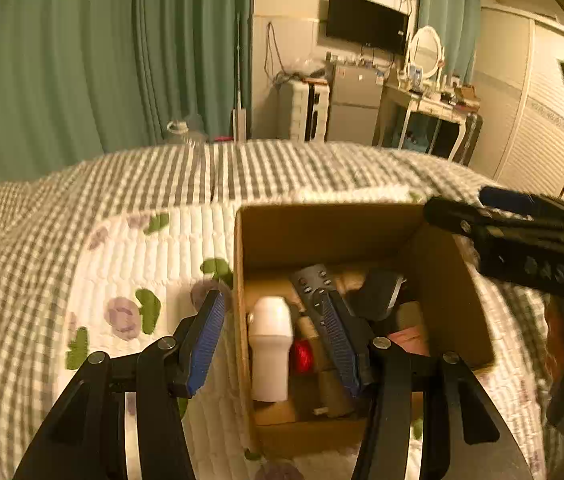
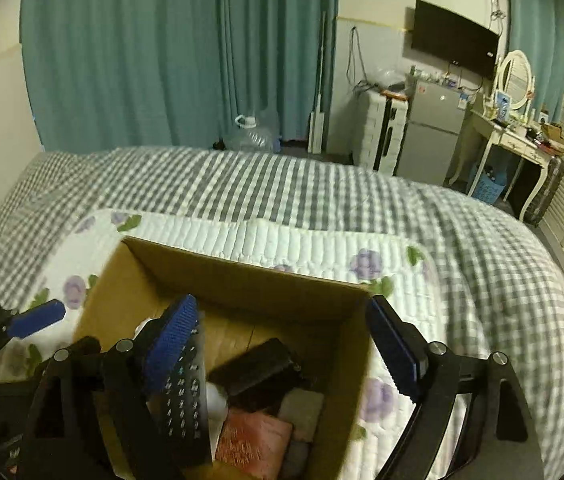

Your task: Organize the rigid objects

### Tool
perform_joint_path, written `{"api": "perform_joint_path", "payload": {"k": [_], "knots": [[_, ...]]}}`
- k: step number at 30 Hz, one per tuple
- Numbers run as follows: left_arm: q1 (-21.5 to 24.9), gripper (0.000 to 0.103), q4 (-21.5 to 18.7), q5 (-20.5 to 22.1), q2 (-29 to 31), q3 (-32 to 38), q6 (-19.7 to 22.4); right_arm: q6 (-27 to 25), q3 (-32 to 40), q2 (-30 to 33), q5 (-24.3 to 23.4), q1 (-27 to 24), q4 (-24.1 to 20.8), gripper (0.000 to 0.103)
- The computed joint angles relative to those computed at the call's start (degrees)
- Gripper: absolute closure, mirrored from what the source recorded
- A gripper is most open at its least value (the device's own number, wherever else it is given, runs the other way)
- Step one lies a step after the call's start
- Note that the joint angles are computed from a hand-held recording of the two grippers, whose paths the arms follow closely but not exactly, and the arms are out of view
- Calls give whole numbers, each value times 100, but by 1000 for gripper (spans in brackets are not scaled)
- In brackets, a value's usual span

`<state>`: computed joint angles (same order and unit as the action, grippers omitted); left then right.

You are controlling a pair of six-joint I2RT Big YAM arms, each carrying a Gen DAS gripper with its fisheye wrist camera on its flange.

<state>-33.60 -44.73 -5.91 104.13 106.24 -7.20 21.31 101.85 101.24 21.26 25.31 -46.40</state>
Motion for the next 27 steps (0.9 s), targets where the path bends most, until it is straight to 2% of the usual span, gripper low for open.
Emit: {"api": "perform_joint_path", "payload": {"k": [5, 9, 13, 15, 19, 21, 24, 27], "knots": [[-247, 49, 49, -219, -662, -221, 74, 56, -424, -772, 473, 277, -224, 16], [-447, 49, 137, -409, -1185, -375, 164, 36, -498, -1273, 976, 634, -447, 16], [-619, 31, 252, -657, -1742, -566, 171, 176, -345, -1704, 1501, 1060, -855, 16], [-714, 30, 319, -837, -2017, -691, 230, 308, -265, -1899, 1686, 1284, -1055, 11], [-845, 4, 570, -1046, -2521, -1054, 360, 476, -308, -2300, 2230, 1793, -1196, 1], [-890, 0, 742, -1126, -2762, -1285, 431, 518, -291, -2368, 2524, 2027, -1296, 0], [-929, 0, 841, -1243, -2962, -1523, 512, 571, -335, -2449, 3067, 2371, -1446, 0], [-932, 0, 964, -1364, -3118, -1850, 501, 695, -591, -2586, 3345, 2591, -1304, 0]]}}
